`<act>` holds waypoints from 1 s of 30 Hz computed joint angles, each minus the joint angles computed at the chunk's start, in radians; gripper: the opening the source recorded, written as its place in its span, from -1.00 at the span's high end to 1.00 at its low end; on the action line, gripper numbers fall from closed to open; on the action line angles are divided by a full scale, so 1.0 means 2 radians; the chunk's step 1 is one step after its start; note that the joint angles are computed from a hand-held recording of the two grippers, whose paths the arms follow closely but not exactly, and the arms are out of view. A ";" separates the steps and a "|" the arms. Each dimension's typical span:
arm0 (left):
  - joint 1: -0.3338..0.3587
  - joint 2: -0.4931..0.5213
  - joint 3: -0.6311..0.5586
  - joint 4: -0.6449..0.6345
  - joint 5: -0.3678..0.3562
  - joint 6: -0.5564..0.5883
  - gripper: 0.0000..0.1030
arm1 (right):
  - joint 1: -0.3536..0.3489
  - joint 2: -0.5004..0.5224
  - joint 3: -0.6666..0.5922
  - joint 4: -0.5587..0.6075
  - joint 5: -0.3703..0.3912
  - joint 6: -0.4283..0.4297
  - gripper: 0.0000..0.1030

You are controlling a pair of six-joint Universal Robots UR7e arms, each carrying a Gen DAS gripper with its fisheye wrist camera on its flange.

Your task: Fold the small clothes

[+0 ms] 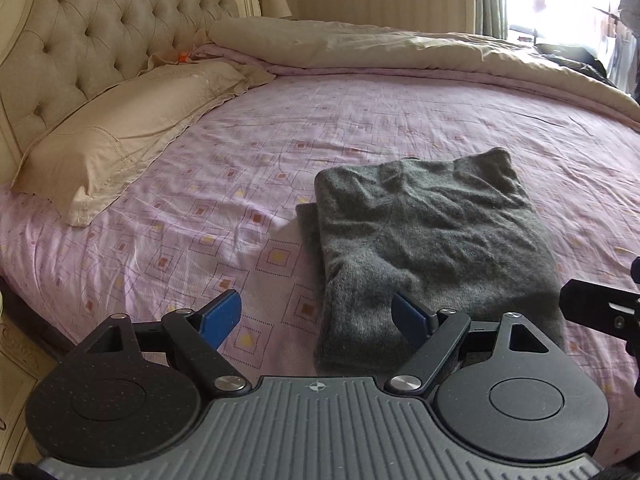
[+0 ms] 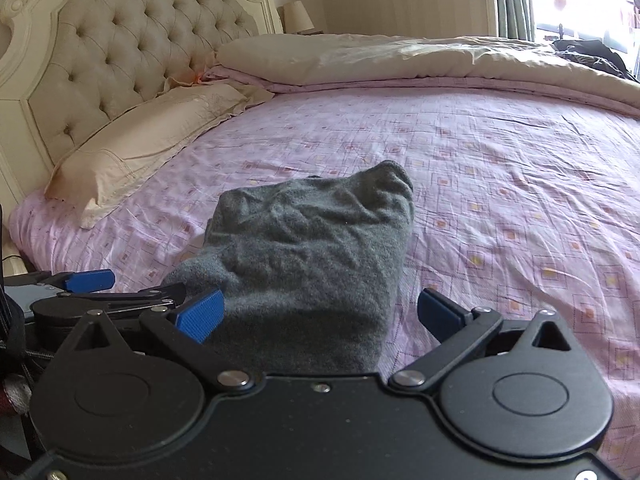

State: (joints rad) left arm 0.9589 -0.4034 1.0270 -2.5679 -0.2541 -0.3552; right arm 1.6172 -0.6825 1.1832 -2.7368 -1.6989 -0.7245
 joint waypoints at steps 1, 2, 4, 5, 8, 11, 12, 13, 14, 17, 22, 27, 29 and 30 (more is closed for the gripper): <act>-0.001 -0.002 0.005 0.001 0.000 -0.005 -0.59 | 0.000 -0.004 0.007 -0.004 -0.001 0.000 -0.99; -0.002 -0.004 0.009 0.002 0.000 -0.010 -0.59 | -0.001 -0.007 0.013 -0.007 -0.002 0.001 -0.99; -0.003 -0.007 0.017 0.005 0.000 -0.018 -0.59 | -0.002 -0.013 0.024 -0.015 -0.002 0.003 -0.99; -0.004 -0.009 0.020 0.011 0.000 -0.025 -0.59 | -0.002 -0.016 0.029 -0.018 -0.002 0.003 -0.99; -0.005 -0.012 0.027 0.017 0.001 -0.036 -0.59 | -0.004 -0.024 0.043 -0.026 0.001 0.006 -0.99; -0.006 -0.015 0.033 0.026 -0.006 -0.043 -0.59 | -0.007 -0.029 0.052 -0.033 0.005 0.011 -0.99; -0.006 -0.016 0.036 0.030 -0.007 -0.047 -0.59 | -0.008 -0.030 0.055 -0.035 0.007 0.014 -0.99; -0.006 -0.017 0.039 0.032 -0.007 -0.050 -0.59 | -0.009 -0.031 0.057 -0.036 0.007 0.017 -0.99; -0.007 -0.018 0.041 0.035 -0.008 -0.053 -0.59 | -0.010 -0.032 0.059 -0.038 0.008 0.020 -0.99; -0.008 -0.021 0.046 0.039 -0.009 -0.061 -0.59 | -0.011 -0.032 0.061 -0.041 0.006 0.026 -0.99; -0.009 -0.022 0.048 0.038 -0.013 -0.060 -0.59 | -0.012 -0.030 0.058 -0.047 0.002 0.031 -0.99; -0.010 -0.020 0.044 0.039 -0.013 -0.056 -0.59 | -0.013 -0.029 0.054 -0.049 -0.001 0.031 -0.99; -0.010 -0.020 0.043 0.038 -0.015 -0.054 -0.59 | -0.013 -0.028 0.053 -0.048 -0.001 0.031 -0.99; -0.010 -0.020 0.042 0.041 -0.015 -0.056 -0.59 | -0.013 -0.028 0.053 -0.048 -0.002 0.030 -0.99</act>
State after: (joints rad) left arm 0.9389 -0.4435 1.1119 -2.4863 -0.2842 -0.4674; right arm 1.5918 -0.7384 1.2883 -2.8327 -1.7019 -0.6639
